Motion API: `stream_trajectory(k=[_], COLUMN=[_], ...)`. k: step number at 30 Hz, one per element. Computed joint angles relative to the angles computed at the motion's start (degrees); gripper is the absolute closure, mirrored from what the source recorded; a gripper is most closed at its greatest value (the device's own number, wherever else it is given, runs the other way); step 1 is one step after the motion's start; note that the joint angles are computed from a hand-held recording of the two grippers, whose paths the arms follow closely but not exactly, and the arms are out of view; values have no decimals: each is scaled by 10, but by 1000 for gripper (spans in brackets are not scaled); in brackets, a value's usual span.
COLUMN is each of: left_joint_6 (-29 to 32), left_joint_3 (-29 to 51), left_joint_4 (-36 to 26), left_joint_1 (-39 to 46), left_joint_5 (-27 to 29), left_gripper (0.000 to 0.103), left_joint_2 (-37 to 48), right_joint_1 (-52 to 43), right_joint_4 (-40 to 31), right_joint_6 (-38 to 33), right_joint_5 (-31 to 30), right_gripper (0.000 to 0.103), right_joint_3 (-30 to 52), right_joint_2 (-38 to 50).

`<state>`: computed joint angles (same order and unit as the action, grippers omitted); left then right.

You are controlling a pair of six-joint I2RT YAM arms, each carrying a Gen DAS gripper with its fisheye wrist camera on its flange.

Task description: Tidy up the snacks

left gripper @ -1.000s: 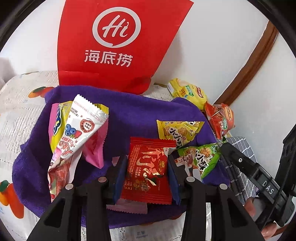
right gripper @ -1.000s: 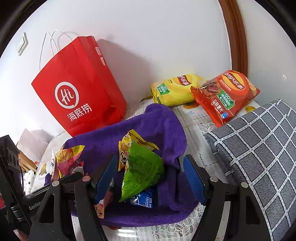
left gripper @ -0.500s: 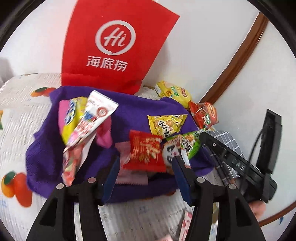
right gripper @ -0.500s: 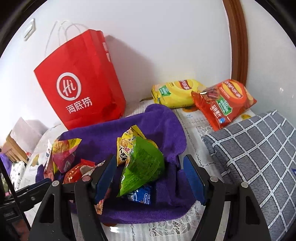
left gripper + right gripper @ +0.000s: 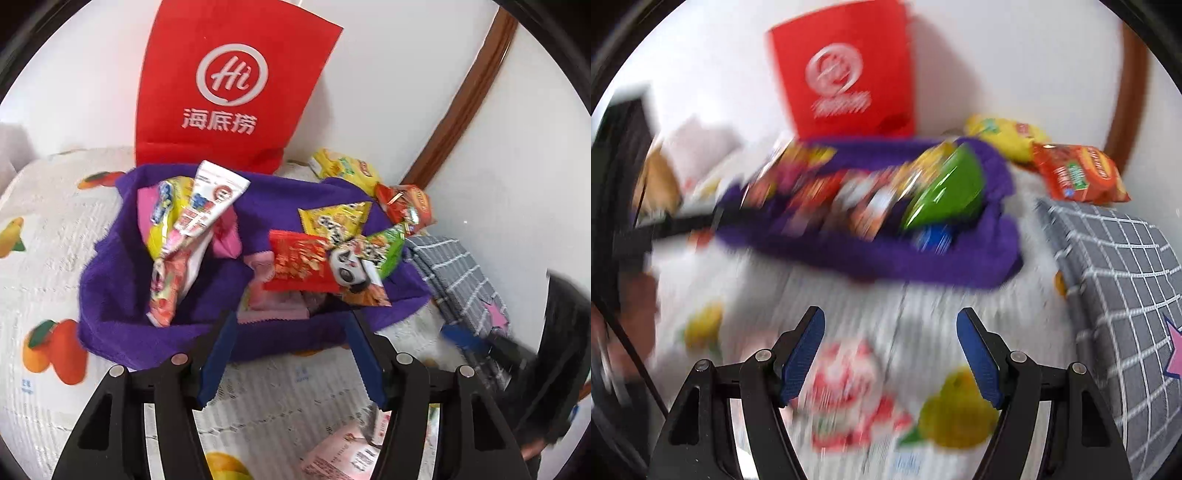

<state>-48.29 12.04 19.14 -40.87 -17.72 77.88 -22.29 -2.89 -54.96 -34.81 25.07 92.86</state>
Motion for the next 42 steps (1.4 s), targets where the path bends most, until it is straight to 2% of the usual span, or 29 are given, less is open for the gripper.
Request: stream_trajectory(k=[4, 12, 22, 23, 24, 25, 30, 34, 37, 42], left_joint_6=[-4, -7, -8, -8, -8, -8, -11, -37, -59, -151], left_joint_3=[-3, -10, -19, -18, -18, -17, -7, 3, 2, -1], left_joint_4=[-17, -16, -10, -11, -13, -14, -19, -25, -27, -47], left_joint_1=[-18, -22, -6, -6, -6, -7, -14, -37, -74, -143], left_joint_5=[-18, -4, 22, 22, 21, 20, 14, 5, -14, -22], left_gripper=[44, 43, 42, 43, 43, 43, 42, 43, 42, 42], left_joint_2=[-30, -56, -66, -66, -66, -67, -46, -22, -13, 20], right_joint_1=[-27, -39, 11, 12, 10, 7, -14, -59, -106, -148], right_joint_4=[14, 51, 116, 132, 151, 163, 172, 178, 154, 112], right_joint_6=[-80, -104, -8, 0, 7, 10, 15, 6, -15, -15], right_joint_5=[22, 49, 54, 52, 47, 42, 34, 32, 20, -1], right_gripper=[30, 30, 25, 27, 40, 44, 47, 47, 46, 45], right_joint_3=[-52, -64, -39, -45, -54, -62, -66, -64, -43, -3], right_joint_2=[-12, 33, 87, 89, 87, 84, 84, 87, 100, 125])
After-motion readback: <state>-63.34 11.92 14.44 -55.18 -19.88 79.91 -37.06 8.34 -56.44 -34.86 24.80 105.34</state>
